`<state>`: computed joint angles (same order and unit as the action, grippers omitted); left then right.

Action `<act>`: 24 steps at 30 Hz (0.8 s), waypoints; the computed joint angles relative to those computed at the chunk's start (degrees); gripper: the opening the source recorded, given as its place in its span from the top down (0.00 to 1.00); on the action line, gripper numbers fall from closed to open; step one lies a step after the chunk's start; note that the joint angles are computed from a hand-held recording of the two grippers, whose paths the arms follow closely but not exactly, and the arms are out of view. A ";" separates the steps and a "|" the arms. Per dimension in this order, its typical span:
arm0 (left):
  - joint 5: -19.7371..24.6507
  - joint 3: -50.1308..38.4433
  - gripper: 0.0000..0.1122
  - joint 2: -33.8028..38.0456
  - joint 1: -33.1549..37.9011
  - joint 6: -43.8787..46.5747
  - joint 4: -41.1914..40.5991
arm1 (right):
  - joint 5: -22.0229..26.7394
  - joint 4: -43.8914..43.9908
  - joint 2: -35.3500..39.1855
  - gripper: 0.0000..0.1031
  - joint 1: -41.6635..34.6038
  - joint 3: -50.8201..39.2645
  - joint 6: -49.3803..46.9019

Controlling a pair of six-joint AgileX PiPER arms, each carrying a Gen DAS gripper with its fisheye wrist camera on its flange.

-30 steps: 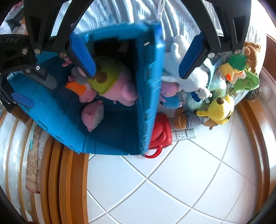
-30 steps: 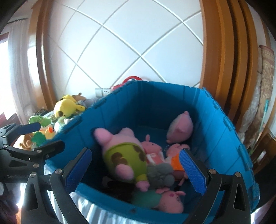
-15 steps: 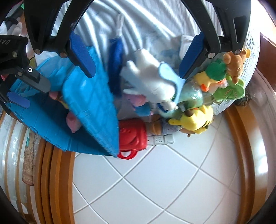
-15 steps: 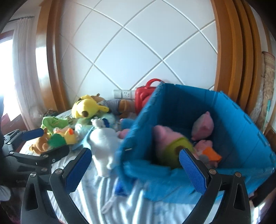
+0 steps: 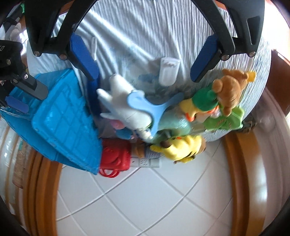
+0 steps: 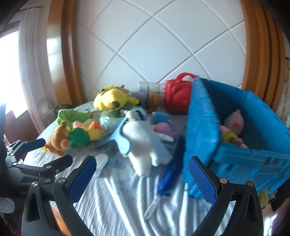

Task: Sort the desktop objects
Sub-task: 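Withdraw both grippers from the bin back over the plush pile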

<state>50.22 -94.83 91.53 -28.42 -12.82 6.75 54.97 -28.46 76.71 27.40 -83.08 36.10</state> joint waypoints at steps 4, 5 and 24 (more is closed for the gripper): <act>0.03 0.70 0.08 0.48 2.75 -1.88 1.65 | -3.46 4.45 4.80 0.01 -0.69 -2.31 -4.08; 0.44 0.65 0.08 0.68 3.40 -2.57 2.35 | -4.28 6.07 6.14 0.01 -1.12 -3.20 -5.49; 6.41 -1.76 0.08 7.50 20.89 -9.51 8.76 | 1.10 35.28 41.30 0.00 -4.14 -40.99 -32.21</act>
